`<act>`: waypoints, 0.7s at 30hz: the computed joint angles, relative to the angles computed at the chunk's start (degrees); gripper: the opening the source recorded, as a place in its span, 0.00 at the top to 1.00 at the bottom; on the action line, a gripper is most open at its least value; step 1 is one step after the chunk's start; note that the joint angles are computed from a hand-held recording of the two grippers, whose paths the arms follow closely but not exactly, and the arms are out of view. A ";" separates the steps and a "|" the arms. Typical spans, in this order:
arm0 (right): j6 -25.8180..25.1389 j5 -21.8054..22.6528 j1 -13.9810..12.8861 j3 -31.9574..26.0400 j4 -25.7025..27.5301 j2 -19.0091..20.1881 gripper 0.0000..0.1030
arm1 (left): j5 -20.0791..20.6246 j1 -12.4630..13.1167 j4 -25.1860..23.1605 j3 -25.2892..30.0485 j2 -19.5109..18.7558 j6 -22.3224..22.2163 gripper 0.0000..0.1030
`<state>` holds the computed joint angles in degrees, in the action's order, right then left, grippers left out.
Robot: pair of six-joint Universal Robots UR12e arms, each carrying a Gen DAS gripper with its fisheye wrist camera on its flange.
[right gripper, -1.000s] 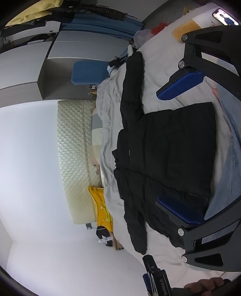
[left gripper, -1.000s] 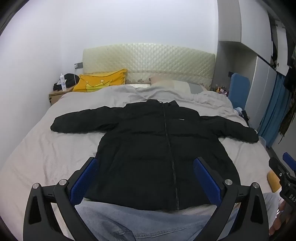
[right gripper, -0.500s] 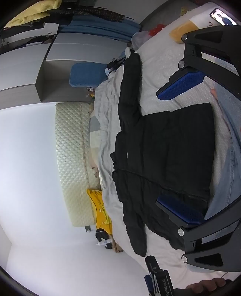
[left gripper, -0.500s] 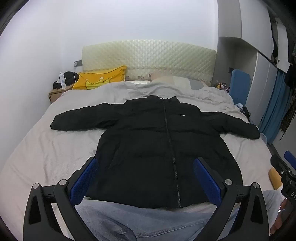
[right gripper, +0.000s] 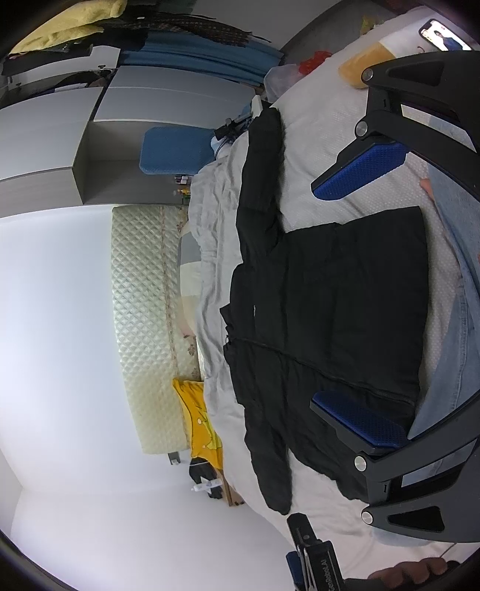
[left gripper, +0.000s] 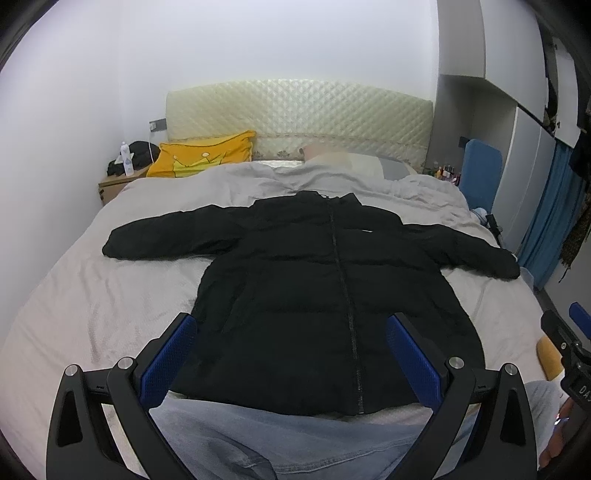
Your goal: Fold large clothes
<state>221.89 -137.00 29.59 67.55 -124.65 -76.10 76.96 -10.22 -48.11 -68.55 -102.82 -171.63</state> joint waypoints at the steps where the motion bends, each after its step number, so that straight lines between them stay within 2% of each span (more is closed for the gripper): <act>1: 0.06 0.08 -0.01 -0.07 0.07 0.02 0.00 | 0.00 -0.06 0.02 -0.10 0.07 0.04 0.01; 21: 0.57 -0.66 0.08 -0.53 1.10 -0.01 0.00 | 0.01 -0.34 -1.98 1.65 -0.67 0.11 0.01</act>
